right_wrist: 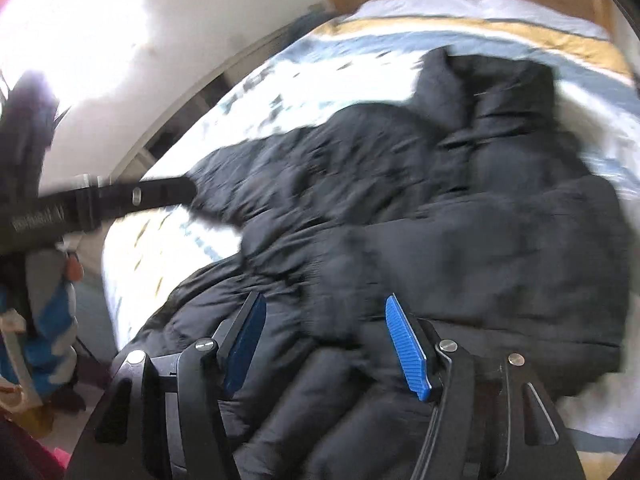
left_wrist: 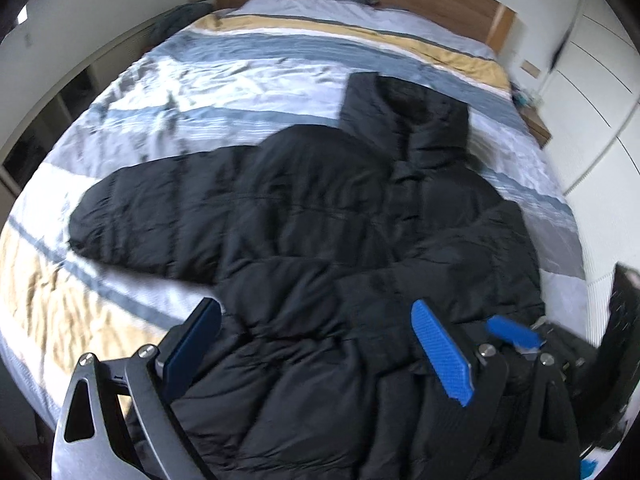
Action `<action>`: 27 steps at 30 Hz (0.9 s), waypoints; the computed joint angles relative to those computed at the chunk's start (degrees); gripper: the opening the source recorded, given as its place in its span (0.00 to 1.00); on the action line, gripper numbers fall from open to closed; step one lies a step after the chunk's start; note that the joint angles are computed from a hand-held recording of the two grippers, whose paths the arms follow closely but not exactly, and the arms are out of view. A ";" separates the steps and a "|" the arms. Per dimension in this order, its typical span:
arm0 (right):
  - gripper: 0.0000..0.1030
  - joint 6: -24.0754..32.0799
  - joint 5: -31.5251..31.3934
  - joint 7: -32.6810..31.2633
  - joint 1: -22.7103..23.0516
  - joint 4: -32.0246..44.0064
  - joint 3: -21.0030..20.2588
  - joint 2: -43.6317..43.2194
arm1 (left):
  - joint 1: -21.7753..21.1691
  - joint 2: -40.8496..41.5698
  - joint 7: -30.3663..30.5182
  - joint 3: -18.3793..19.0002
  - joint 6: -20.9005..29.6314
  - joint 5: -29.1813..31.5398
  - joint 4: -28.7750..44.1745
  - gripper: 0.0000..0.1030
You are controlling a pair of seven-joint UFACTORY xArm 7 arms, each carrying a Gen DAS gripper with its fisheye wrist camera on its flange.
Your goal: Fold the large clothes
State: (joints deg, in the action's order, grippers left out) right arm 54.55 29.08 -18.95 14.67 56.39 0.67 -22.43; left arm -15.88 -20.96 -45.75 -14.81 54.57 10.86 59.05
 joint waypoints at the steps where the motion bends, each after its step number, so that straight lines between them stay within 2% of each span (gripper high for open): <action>1: 0.60 -0.39 -1.48 0.30 -1.08 -0.19 -0.34 -0.21 | -0.11 1.12 -0.31 -0.41 -0.79 0.18 0.47 0.94; 5: 0.60 -2.30 -9.35 1.78 -6.15 -0.63 -1.38 0.95 | -1.47 7.32 -2.78 -1.65 -5.24 1.34 2.46 0.94; 8: 0.60 -4.35 -13.39 1.81 -8.38 -0.70 -1.66 2.80 | -3.07 13.22 -6.10 -2.46 -6.78 4.98 5.55 0.94; 12: 0.60 -7.44 -15.28 1.58 -9.71 -0.35 -1.82 5.93 | -6.54 20.86 -9.51 -1.40 -9.15 8.08 9.87 0.94; 18: 0.60 -11.08 -13.40 -0.80 -9.76 0.42 -1.78 11.54 | -12.57 32.78 -11.73 1.99 -10.80 13.02 17.36 0.94; 22: 0.60 -11.34 -13.10 -2.62 -10.38 -0.04 -1.72 13.30 | -15.33 35.60 -11.72 5.15 -9.95 16.57 16.36 0.95; 27: 0.58 -11.02 -15.53 -2.70 -12.26 0.09 -1.90 13.34 | -14.11 31.93 -8.79 6.22 -12.08 15.77 10.57 0.95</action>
State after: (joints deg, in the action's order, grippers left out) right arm 43.53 13.55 -21.65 2.41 56.48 -1.23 -9.09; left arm -30.00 10.97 -54.54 -8.59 42.50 26.63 69.62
